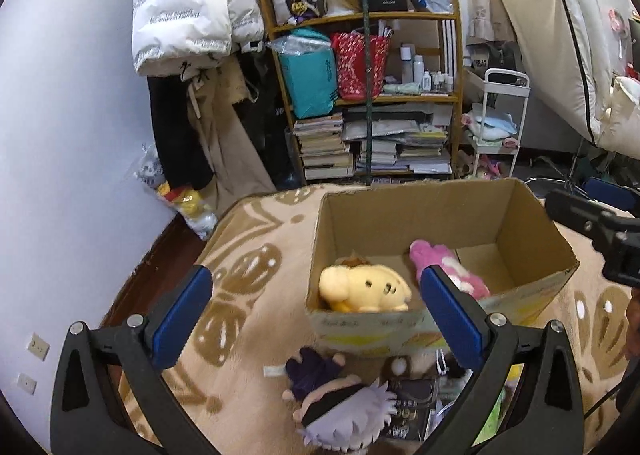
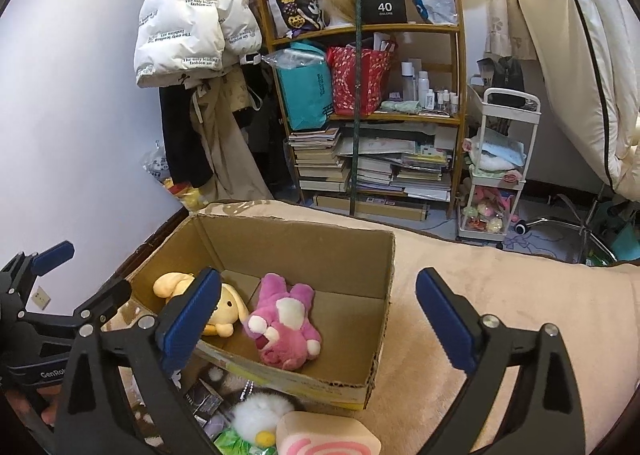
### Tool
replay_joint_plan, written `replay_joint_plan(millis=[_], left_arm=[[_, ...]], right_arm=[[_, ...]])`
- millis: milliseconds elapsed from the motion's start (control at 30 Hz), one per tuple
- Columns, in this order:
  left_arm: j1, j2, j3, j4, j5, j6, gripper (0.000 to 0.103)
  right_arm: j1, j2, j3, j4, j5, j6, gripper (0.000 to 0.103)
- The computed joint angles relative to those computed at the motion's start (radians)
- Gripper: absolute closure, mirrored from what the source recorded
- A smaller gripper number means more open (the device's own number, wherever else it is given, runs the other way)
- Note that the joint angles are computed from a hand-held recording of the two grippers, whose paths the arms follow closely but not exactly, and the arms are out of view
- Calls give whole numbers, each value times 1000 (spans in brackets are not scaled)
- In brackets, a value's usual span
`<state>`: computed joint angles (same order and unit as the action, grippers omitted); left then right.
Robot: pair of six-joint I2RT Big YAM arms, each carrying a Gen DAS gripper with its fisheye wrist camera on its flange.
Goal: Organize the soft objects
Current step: 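Withdraw both tools from the box toward the remaining toys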
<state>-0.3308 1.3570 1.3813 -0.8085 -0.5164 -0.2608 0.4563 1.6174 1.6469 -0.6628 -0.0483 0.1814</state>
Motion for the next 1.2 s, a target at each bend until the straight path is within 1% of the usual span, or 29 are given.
replay_joint_plan(millis=[100,333,433,500,600,733,867,967,1100,1200], left_arm=[[9,-19,-7,-37,18,-43,1],[0,-64,-18,-104,-24,-63,1],[-1,-90,-28,-129,-18,-89,1],[2,-110,-39,-150,1,-112,1],[-3,-129,-50,-179,8,-129,1],[-24,-162,-70,-198,-24,-135,1],[-41,-181,-81,-223,-38,-156,1],[-42,-191,-86,-235,-38,-164,1],[-33,-195,-88,-256,-1,-184,1],[-34,-192,-93,-262,-4,-186,1]], right_arm=[[-2,-22,-18,-2,6,10,1],[-1,-71,-57,-14,21,19,0],[2,-93,-72,-24,20,18,0],[6,-107,-82,-30,26,9,0],[13,-130,-99,-45,27,-2,0],[24,-157,-125,-55,32,-16,0],[36,-185,-156,-65,50,-24,0],[45,-198,-170,-80,64,-32,0],[47,-208,-183,-88,70,-16,0],[46,-206,-181,-96,69,0,0]])
